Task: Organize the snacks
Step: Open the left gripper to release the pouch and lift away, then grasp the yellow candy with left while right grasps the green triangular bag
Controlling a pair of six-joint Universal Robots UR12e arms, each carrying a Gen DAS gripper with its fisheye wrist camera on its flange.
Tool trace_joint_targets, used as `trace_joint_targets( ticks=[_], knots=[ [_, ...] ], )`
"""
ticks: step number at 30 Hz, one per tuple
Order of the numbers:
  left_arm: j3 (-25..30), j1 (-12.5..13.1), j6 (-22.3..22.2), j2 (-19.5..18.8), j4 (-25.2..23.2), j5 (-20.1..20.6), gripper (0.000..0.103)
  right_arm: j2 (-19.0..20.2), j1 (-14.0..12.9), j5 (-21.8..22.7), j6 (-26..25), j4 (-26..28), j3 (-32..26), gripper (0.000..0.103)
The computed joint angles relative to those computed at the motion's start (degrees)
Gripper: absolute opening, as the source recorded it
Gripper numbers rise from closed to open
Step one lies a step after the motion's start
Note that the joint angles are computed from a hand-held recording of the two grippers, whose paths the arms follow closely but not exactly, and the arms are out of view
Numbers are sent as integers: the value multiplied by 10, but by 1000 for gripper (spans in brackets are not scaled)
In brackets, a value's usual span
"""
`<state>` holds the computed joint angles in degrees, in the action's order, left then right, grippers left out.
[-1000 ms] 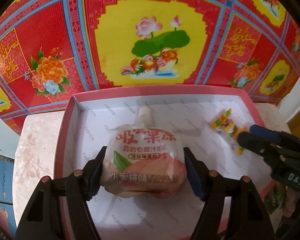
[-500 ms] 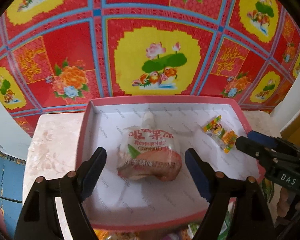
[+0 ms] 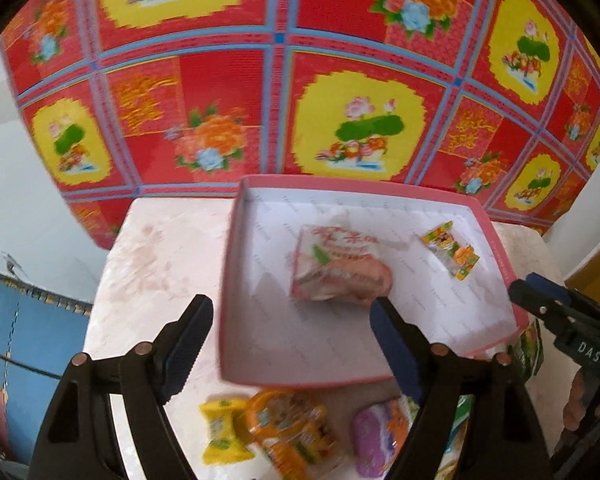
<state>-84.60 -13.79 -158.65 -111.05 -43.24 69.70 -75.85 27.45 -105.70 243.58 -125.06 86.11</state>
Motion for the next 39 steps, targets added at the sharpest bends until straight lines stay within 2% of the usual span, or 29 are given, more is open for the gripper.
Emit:
trace_joint_targets(
  ticks=[11, 18, 28, 35, 39],
  knots=[
    [-16, 20, -27, 9, 3, 36, 84, -5, 18, -24, 31, 34, -9, 57],
    [-27, 34, -34, 19, -5, 35, 84, -11, 29, -38, 49, 58, -10, 57],
    [-47, 41, -13, 29, -15, 30, 84, -20, 37, -46, 83, 95, -4, 57],
    [-61, 38, 17, 37, -3, 26, 84, -27, 39, -39, 98, 96, 5, 57],
    [-60, 41, 17, 36, -20, 7, 82, -30, 39, -34, 106, 96, 10, 57]
  ],
)
